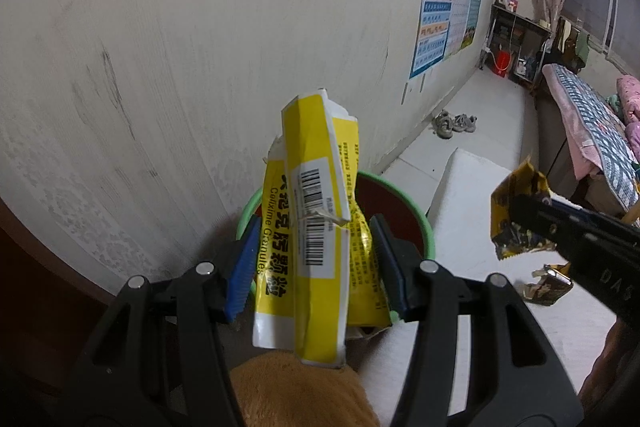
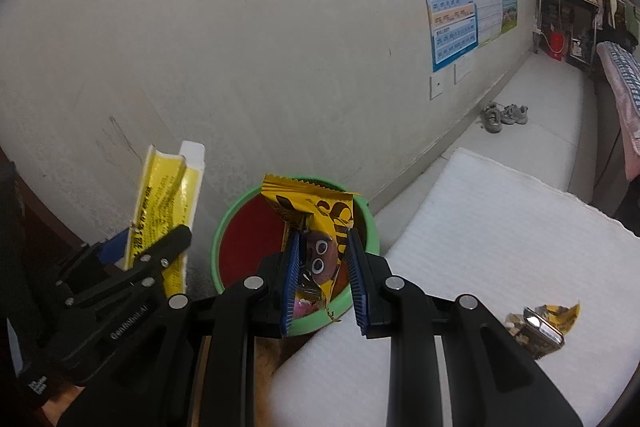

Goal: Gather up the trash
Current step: 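Open both grippers to drop the yellow box and packet into the bin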

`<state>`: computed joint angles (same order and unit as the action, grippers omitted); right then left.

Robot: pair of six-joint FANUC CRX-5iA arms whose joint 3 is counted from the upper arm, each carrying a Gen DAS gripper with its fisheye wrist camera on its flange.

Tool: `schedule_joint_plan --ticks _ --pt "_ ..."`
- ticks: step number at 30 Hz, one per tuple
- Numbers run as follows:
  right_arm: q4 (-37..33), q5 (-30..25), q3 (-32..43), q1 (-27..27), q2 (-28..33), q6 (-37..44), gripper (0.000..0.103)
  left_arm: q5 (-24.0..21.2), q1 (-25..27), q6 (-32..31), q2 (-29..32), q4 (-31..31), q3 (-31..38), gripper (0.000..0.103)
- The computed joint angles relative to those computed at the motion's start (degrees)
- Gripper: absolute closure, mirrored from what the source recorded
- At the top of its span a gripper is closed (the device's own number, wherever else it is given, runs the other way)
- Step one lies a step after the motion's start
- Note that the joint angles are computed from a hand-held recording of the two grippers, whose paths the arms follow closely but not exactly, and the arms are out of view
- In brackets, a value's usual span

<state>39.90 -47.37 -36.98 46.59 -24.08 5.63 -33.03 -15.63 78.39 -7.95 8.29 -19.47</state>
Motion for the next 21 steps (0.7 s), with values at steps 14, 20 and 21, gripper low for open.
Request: schedule_joint_plan --ticks 14,20,21 --pt "-10.10 7.55 5.65 -6.69 8.44 11.30 0.079 -3.51 1.08 2.35 8.73 -1.83 4.83 0.050" --pt "-14.97 9.72 7.37 -9.07 10.28 14.28 0.053 -4.22 0.76 2.21 11.29 -3.02 6.64 0.020" --pt "-15.45 10.19 7.34 -9.30 10.24 14.45 0.050 -4.13 0.76 2.13 11.32 -3.21 6.67 0.020"
